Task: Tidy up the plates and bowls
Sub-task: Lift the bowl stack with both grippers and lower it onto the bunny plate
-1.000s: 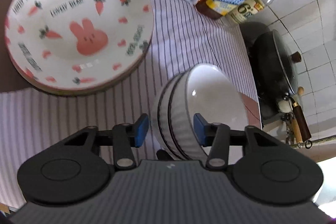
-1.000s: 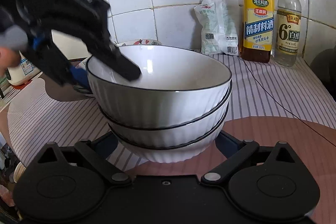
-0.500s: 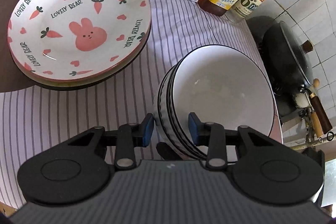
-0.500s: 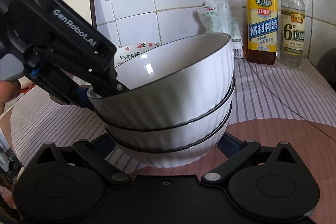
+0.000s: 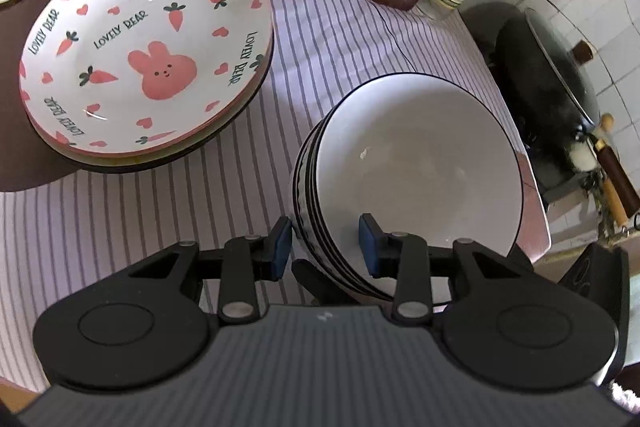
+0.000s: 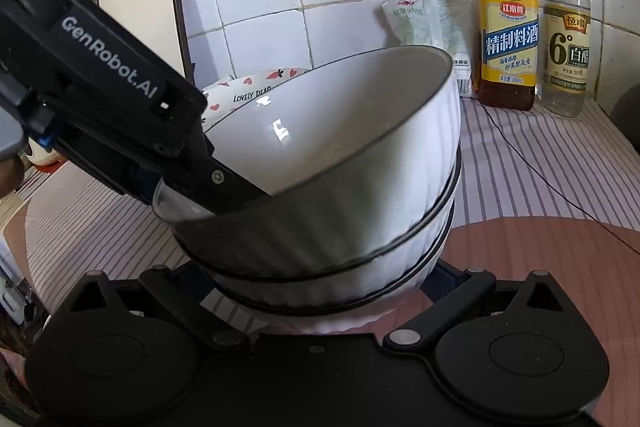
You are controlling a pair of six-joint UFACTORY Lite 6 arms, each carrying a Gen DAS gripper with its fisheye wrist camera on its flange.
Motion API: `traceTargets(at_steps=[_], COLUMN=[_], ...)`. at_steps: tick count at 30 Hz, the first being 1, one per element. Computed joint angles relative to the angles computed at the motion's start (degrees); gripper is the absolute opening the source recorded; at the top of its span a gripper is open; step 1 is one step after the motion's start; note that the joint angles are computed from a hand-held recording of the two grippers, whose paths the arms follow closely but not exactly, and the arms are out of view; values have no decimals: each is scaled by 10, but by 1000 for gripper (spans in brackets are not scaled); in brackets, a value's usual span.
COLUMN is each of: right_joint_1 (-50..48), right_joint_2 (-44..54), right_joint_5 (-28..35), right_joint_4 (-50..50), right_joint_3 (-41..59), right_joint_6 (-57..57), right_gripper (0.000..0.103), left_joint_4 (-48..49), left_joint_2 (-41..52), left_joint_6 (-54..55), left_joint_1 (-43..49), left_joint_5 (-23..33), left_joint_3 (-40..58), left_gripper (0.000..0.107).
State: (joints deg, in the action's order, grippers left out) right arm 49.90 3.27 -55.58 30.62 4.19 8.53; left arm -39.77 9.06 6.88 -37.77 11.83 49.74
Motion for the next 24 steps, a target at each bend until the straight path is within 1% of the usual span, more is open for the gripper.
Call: traceTargets(at_steps=[1, 3, 5, 6, 9, 12, 15, 18, 21, 24], right_joint_1=[7, 21, 25, 25, 1, -24, -44, -66, -92, -109], right_joint_2=[-18, -49, -100, -126, -201, -237, -239, -206, -156, -97], right_joint_5=[13, 29, 65, 82, 145, 198, 229, 248, 260, 258], right_joint_4=[11, 37, 64, 72, 79, 73, 40, -25, -116, -192], right_joint_3=[-3, -6, -6, -7, 8, 47, 88, 142, 196, 244], right_joint_6=[-6, -29, -82, -106, -179, -233, -245, -228, -176, -124], right_gripper=[102, 102, 102, 102, 102, 102, 102, 102, 102, 102], left_joint_4=[9, -2, -8, 2, 90, 178, 225, 245, 243, 202], left_joint_2=[-11, -36, -63, -77, -123, -154, -187, -212, -216, -205], left_joint_6=[-10, 1, 13, 3, -83, -167, -205, -219, -209, -159], left_joint_1=[3, 15, 31, 37, 49, 63, 84, 114, 148, 189], left_joint_5=[8, 26, 45, 53, 80, 114, 139, 158, 169, 170], left_joint_3=[-3, -10, -15, -15, -6, 20, 31, 35, 40, 41], left_gripper=[34, 34, 34, 34, 34, 34, 34, 34, 34, 34])
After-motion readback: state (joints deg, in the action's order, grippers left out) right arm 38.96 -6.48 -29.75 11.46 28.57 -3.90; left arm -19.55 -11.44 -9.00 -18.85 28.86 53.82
